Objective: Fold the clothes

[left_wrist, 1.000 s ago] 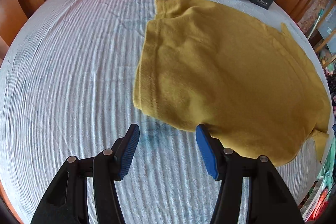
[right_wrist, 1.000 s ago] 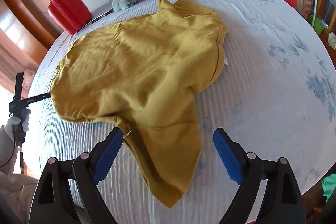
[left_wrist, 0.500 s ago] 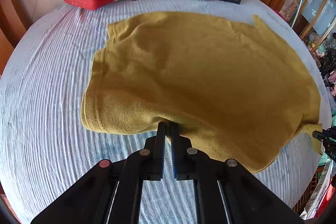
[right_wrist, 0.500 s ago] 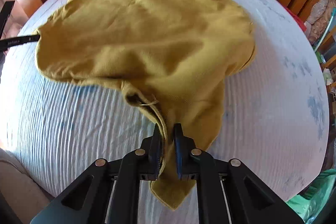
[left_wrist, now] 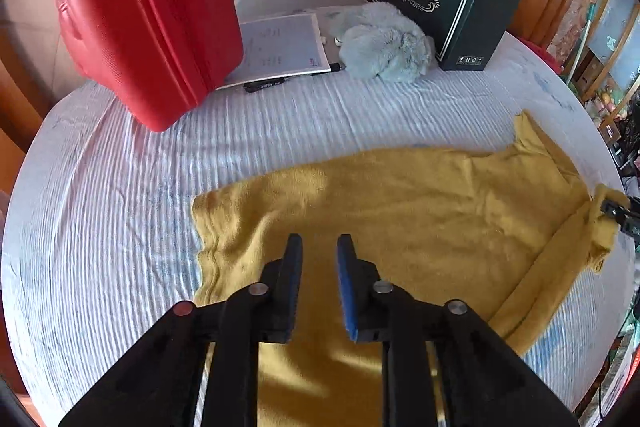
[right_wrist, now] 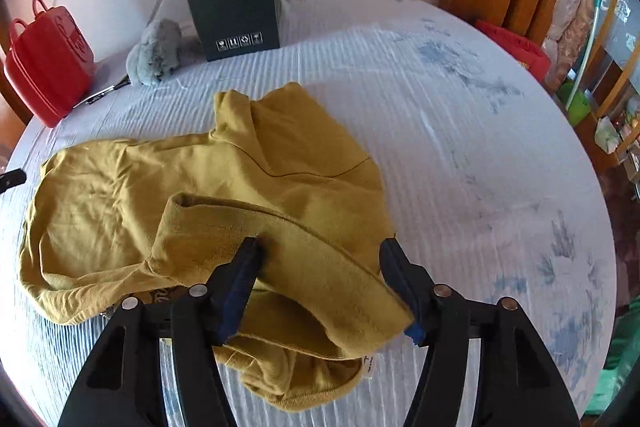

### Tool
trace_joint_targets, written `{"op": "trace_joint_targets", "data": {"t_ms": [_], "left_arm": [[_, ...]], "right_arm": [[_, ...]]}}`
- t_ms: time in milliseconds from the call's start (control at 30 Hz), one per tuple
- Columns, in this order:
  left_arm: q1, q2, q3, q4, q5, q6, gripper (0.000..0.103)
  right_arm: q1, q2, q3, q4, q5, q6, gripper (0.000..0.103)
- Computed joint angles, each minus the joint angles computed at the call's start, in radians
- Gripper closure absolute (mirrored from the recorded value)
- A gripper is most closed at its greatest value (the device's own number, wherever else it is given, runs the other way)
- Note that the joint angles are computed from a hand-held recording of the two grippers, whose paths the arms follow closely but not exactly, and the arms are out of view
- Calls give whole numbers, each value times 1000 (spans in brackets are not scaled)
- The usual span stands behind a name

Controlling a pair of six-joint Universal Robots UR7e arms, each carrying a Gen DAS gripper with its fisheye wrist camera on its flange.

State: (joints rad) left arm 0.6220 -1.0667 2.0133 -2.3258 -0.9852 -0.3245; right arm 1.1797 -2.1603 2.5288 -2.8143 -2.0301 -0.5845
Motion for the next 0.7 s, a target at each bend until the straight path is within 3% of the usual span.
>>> {"op": "trace_joint_targets", "data": {"t_ms": [33,67,167,300,567,700], "left_arm": [[-4,-29,27,10,-4,-8,59],[-11,-66,63,17,-4,-22,56],[-18,-168,157,66,-7,-89,54],[-8,-273,254,133,-31,-202,53],[-40,-332,363,70,-100,-293,53],[-61,-299,381,28,-76,-295,53]], "right_arm": [[-19,-6,1,14,20,10,41],[-47,-30,3,40,59,11,39],[-123,-125,20,125,150,-3,29],[-168,-227,54,179,209,-75,29],[-135,-254,100,149,200,-101,27],[-119,-247,103,146,189,-97,21]]}}
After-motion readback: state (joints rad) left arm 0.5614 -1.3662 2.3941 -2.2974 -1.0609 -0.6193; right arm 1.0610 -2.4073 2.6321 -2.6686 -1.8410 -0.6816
